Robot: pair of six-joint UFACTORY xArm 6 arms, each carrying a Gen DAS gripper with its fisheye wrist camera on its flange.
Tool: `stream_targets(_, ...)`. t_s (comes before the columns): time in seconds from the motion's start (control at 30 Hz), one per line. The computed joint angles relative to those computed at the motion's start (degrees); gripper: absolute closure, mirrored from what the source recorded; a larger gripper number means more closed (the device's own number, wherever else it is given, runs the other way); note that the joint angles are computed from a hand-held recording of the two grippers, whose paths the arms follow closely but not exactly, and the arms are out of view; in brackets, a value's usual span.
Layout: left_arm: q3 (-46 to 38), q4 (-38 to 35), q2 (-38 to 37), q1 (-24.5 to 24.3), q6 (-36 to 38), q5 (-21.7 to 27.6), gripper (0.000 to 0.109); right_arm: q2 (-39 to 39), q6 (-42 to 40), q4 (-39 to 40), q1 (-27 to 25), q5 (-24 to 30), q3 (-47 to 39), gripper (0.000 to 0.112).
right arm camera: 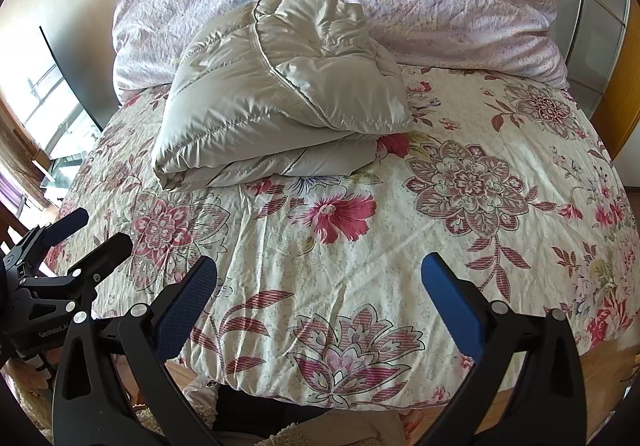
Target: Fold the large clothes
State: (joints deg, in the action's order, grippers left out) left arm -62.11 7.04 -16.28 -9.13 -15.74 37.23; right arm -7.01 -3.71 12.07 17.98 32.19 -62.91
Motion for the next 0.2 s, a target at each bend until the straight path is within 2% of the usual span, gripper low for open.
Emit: stream_targets(0.2, -0.10, -0.84, 0.18, 0.10, 0.43, 0.31, 0.008, 0.00, -0.09, 0.09, -0.12, 0.03, 0.05, 0.011)
